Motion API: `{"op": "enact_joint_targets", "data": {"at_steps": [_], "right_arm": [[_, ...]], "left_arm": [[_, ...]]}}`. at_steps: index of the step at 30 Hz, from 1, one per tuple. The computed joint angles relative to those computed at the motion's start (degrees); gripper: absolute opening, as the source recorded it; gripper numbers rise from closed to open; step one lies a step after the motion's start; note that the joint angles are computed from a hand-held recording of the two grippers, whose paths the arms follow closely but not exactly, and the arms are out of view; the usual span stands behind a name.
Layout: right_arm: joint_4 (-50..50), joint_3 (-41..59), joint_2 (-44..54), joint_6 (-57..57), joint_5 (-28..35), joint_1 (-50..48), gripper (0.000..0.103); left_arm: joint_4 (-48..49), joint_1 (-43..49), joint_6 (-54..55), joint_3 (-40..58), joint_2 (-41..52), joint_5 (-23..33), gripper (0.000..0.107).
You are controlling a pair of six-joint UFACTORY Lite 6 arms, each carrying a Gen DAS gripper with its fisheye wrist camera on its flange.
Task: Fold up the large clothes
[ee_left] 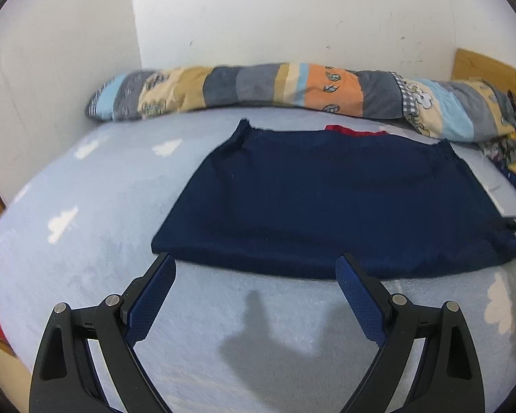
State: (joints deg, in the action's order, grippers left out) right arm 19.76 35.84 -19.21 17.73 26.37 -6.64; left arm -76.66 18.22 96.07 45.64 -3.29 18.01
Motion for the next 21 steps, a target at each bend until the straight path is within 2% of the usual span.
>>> {"op": "enact_joint_targets", "data": {"at_steps": [4,8,10,13,15,16,21], "right_arm": [[15.82,-4.26,-5.46,-14.59,4.40,-11.51,0.071],[23.69,-8.09,-9.94,-22.54,10.39,-22.82,0.071],[26.66,-9.37,-10.89,-26.05,13.42,-27.93,0.071],[28.92,-11.58,-12.23,-28.66,16.54,-33.34,0.071],[29.48,-12.93,-12.46,-29.21,17.09,-35.31,0.071],[30.66,-13.55,-11.78,-30.23,17.21,-36.12,0.071],[37.64,-15.71,-8.03,-36.43,15.30,-37.08,0.071]], "left_arm": [[13.78,5.55,-17.15,9.26,8.53,8.47,0.094],[21.77,11.02,-29.97,20.27,18.86,20.08,0.093],[23.12,13.81,-34.96,26.02,24.67,26.42,0.093],[23.38,16.48,-39.45,31.90,30.70,32.65,0.093],[22.85,17.85,-41.39,35.35,34.35,36.79,0.089],[22.71,18.46,-42.73,37.38,36.49,38.99,0.083],[22.44,19.65,-46.48,43.22,42.18,44.09,0.080]]}}
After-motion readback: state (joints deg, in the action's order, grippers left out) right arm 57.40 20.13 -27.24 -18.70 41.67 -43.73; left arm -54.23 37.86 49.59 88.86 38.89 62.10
